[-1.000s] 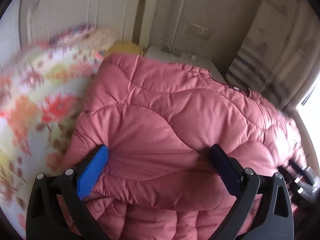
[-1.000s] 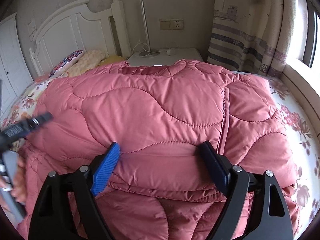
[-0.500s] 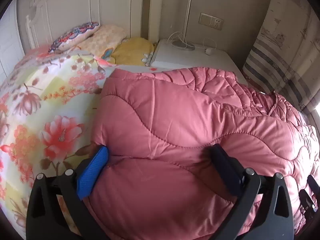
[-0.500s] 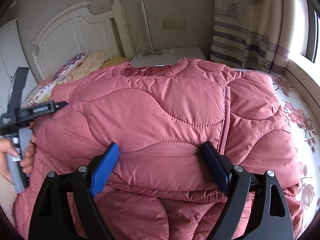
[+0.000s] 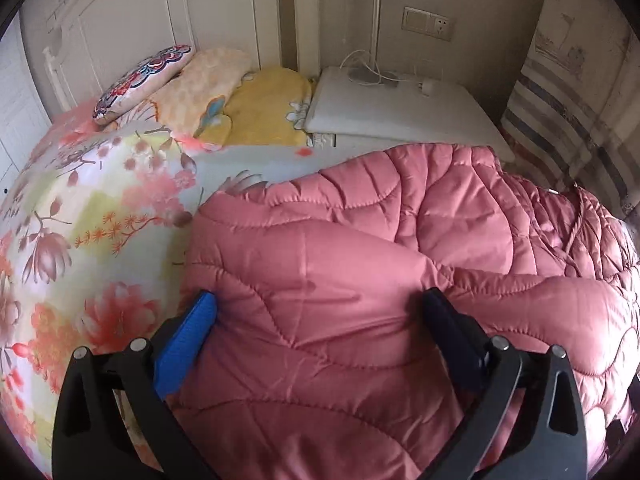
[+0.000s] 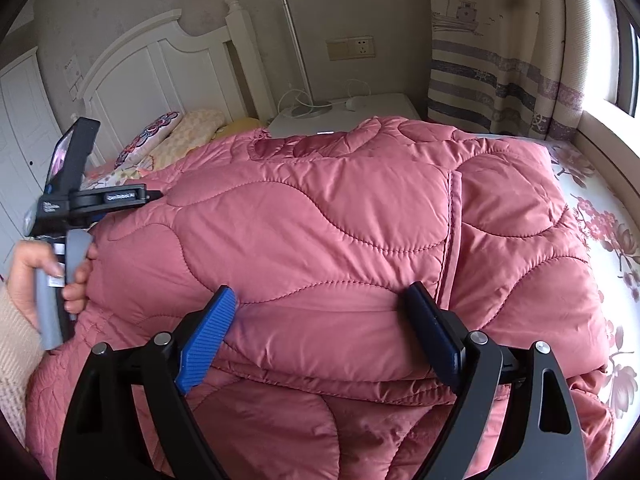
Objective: Fold large clothes
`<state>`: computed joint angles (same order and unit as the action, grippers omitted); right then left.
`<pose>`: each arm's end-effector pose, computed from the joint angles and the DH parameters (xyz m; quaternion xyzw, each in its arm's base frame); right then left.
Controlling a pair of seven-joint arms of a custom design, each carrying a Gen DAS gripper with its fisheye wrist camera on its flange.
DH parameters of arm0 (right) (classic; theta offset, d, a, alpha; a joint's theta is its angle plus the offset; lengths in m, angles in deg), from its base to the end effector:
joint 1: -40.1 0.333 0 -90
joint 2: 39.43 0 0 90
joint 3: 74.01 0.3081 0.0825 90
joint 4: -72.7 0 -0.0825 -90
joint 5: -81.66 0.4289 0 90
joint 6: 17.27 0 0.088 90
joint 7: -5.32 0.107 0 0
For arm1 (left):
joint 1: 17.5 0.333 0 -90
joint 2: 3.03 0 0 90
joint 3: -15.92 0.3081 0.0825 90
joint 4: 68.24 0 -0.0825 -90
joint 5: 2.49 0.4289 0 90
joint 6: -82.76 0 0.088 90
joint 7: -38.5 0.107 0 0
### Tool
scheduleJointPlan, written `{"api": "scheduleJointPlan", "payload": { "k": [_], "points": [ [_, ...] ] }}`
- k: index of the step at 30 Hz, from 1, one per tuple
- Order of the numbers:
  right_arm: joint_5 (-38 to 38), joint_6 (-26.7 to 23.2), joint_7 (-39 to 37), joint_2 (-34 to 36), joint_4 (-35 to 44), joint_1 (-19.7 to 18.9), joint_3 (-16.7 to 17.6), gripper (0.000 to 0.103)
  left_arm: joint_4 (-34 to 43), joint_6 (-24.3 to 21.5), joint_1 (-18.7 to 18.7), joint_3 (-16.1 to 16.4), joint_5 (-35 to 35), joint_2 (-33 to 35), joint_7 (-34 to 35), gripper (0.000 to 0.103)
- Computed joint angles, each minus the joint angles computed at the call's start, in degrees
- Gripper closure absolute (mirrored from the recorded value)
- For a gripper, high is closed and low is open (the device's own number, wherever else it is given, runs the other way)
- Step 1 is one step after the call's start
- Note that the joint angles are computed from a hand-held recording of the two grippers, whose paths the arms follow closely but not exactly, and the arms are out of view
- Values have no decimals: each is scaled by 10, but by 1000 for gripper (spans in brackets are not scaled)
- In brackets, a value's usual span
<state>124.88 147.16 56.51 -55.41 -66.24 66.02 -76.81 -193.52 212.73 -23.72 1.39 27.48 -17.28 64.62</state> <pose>0.5008 0.1714 0.4524 -0.7701 0.4999 -0.1251 0.3760 0.5208 -0.1904 0.5018 -0.8155 0.4988 -0.1382 0.2590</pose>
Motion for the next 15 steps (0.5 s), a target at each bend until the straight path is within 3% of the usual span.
{"api": "scheduleJointPlan", "payload": {
  "k": [4, 7, 11, 13, 15],
  "points": [
    [3, -3, 1, -1, 0, 0, -1, 18, -12, -21, -1, -21, 38, -32, -49, 2],
    [5, -5, 0, -1, 1, 0, -1, 18, -54, 5, -11, -39, 71, -85, -66, 2],
    [4, -4, 1, 0, 1, -1, 1, 17, -83, 19, -38, -48, 51, -98, -13, 2],
    [2, -4, 3, -1, 0, -2, 2, 17, -92, 23, -34, -61, 69, -94, -16, 2],
    [3, -4, 2, -1, 1, -1, 1, 17, -101, 38, -37, -54, 56, -101, -17, 2]
  ]
}}
